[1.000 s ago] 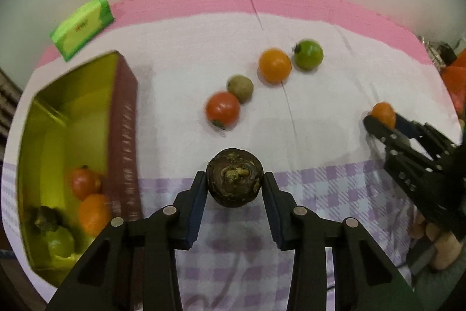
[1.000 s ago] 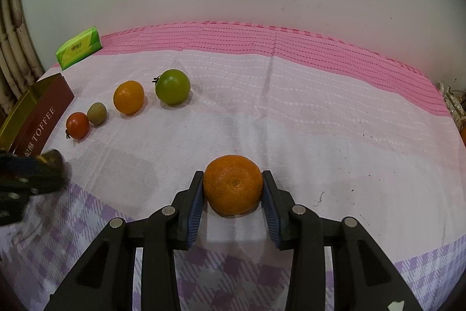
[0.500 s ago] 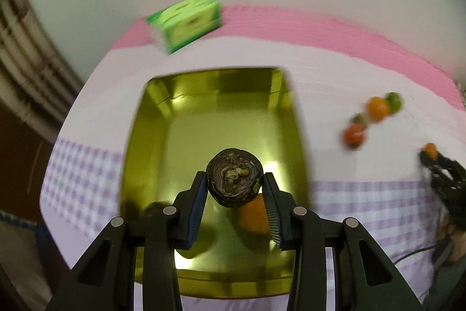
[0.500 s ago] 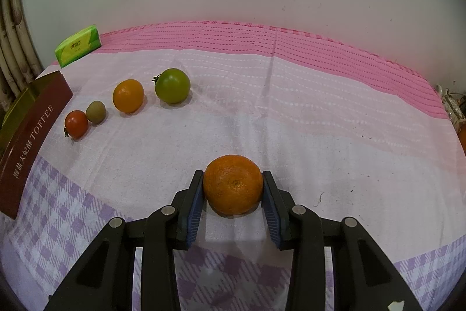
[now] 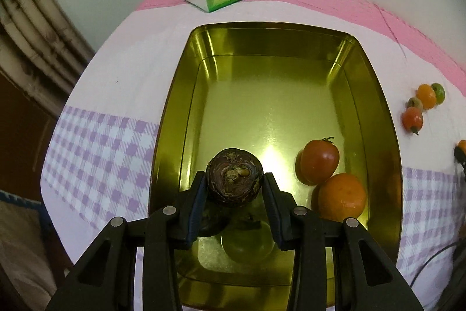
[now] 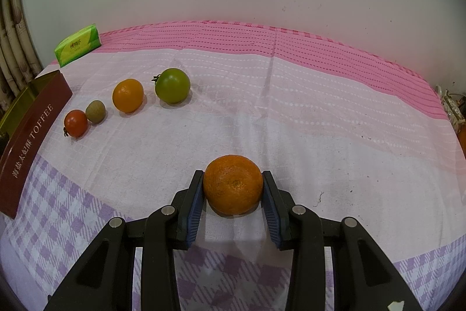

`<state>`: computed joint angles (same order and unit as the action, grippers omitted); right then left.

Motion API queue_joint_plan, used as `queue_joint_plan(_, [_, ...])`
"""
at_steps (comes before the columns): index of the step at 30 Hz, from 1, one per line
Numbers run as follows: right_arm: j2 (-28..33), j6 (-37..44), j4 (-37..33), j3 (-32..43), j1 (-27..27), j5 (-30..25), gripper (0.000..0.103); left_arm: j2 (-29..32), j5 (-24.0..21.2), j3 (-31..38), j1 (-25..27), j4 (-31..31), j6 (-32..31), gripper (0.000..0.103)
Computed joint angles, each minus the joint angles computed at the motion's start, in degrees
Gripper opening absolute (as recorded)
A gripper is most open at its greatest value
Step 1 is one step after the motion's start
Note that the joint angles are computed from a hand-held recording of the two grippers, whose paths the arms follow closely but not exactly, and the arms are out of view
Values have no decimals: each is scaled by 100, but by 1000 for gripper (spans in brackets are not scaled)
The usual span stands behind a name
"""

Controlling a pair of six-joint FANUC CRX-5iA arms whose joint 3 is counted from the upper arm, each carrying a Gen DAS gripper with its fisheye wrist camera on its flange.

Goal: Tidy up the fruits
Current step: 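Lower the dark brown fruit into the tin and open the left tool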

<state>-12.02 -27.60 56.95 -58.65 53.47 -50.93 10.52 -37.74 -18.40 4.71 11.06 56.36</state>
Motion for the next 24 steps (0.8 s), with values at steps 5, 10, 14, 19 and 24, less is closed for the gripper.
queue_joint_plan(5, [3, 4, -3, 2, 8, -5, 36, 9, 82, 8, -31, -144, 65, 40])
queue_joint_plan(10, [2, 5, -5, 2, 10, -6, 36, -4, 95, 9, -66, -209, 105, 40])
queue_joint_plan(14, [2, 5, -6, 3, 11, -6, 36, -10, 108, 10, -82, -268, 122, 42])
queue_joint_plan(19, [1, 9, -7, 3, 11, -6, 36, -18, 85, -19, -46, -186, 100, 42])
queue_joint_plan(24, [6, 9, -6, 7, 11, -7, 36, -144, 144, -182, 25, 130, -151, 46])
